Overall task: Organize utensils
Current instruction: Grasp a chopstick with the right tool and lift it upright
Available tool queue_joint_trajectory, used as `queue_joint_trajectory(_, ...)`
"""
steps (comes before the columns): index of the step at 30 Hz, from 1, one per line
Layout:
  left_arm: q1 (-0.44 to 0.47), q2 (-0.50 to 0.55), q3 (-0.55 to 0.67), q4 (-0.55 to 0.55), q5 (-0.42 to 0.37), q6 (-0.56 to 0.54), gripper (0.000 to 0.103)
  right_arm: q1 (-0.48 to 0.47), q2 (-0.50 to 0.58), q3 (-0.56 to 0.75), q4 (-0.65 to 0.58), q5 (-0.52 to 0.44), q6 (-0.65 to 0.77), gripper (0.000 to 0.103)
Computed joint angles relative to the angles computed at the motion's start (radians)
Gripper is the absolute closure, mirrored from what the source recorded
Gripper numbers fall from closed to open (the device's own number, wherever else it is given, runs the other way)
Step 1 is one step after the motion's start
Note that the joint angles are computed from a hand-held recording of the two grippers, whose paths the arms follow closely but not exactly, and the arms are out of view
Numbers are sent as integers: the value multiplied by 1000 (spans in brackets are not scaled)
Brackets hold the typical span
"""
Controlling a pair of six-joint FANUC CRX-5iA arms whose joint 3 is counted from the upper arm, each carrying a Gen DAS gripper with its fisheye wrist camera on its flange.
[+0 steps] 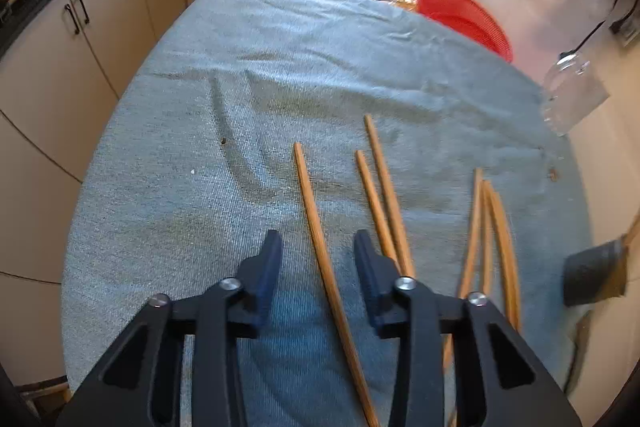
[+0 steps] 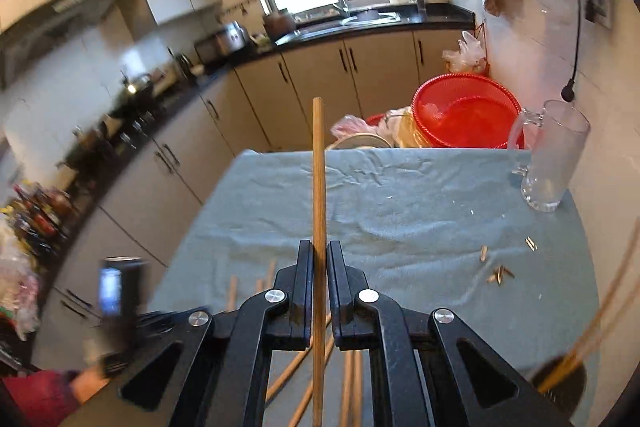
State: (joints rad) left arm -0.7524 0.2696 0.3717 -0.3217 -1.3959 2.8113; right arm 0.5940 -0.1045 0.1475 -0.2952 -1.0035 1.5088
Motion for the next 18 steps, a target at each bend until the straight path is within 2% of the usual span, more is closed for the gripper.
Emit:
queue_joint_trajectory(3, 15, 26, 8, 22, -10, 12, 88, -34, -54, -17, -53, -19, 17, 96)
queue_joint_trajectory(4, 6, 43, 34, -5, -40, 21, 89, -37, -71, -26, -53, -19, 16, 96)
queue_joint_trajectory(7, 7, 64, 61, -16, -59, 27, 90, -63, -103, -30, -83, -47, 34, 95)
queue_joint_trajectory(9, 4, 80, 83, -30, -79, 33, 96, -74, -123, -39, -89, -58, 36, 96)
queue_joint_trajectory(11, -7, 98, 108, -55, -105, 36, 96, -82, -135, -44, -95, -66, 42, 96)
queue_joint_trajectory(14, -21, 101, 120, -70, -97, 48, 97, -101, -157, -56, -107, -77, 48, 96)
queue_joint_trajectory(18, -71, 105, 179, -152, -143, 43, 97, -112, -184, -75, -97, -73, 65, 96)
